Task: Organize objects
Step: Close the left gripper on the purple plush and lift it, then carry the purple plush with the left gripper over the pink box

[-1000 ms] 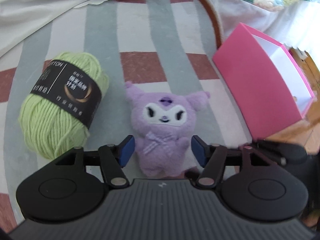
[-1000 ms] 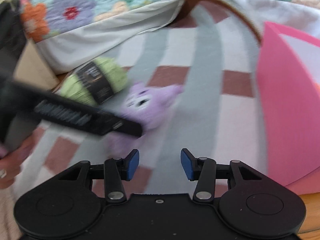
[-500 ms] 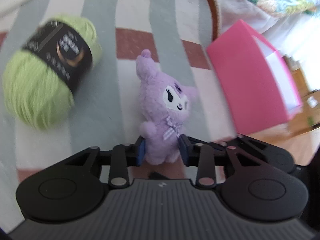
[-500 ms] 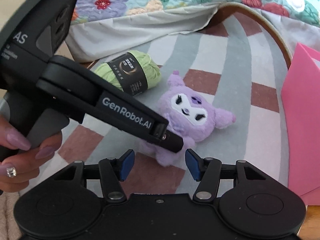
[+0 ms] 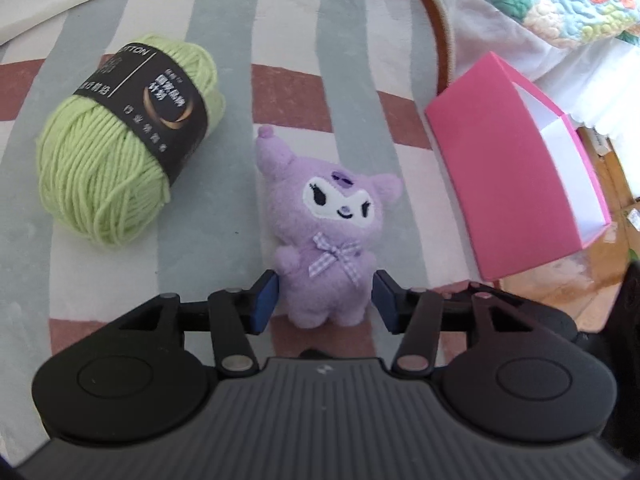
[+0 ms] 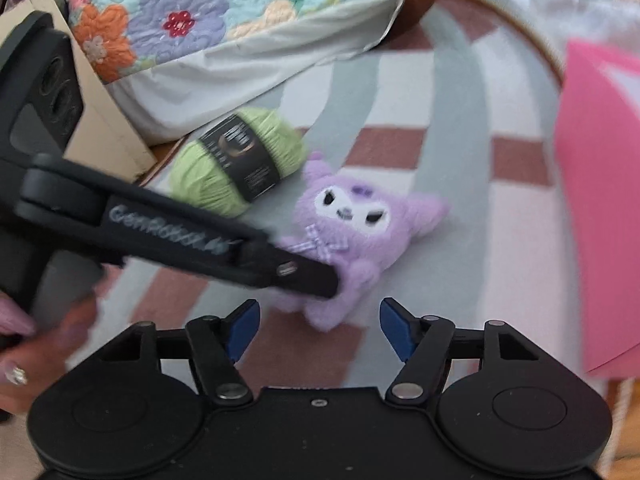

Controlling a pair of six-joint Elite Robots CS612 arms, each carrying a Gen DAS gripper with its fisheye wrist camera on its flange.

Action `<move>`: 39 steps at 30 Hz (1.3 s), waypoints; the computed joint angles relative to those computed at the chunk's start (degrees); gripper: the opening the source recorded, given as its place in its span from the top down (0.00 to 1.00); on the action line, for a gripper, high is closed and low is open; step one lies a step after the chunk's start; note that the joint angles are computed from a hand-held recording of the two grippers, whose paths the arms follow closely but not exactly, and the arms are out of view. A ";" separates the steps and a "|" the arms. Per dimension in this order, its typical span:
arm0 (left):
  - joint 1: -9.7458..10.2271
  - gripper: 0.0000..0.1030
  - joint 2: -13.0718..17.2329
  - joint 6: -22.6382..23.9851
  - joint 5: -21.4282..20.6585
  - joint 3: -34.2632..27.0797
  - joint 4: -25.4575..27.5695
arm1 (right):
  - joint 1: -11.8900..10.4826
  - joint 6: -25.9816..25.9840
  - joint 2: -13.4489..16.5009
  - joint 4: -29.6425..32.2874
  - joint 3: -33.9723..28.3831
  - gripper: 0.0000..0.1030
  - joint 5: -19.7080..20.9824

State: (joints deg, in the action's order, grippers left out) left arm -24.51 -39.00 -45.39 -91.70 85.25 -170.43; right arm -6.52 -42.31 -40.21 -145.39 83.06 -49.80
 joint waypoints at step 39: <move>-1.12 0.69 -1.37 -1.82 0.41 2.71 -5.98 | 0.93 0.34 -1.97 -10.58 3.79 0.48 -4.51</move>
State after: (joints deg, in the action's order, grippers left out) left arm -25.63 -40.37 -47.20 -91.29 87.96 -176.41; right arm -5.59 -41.97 -42.18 -155.97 86.86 -54.31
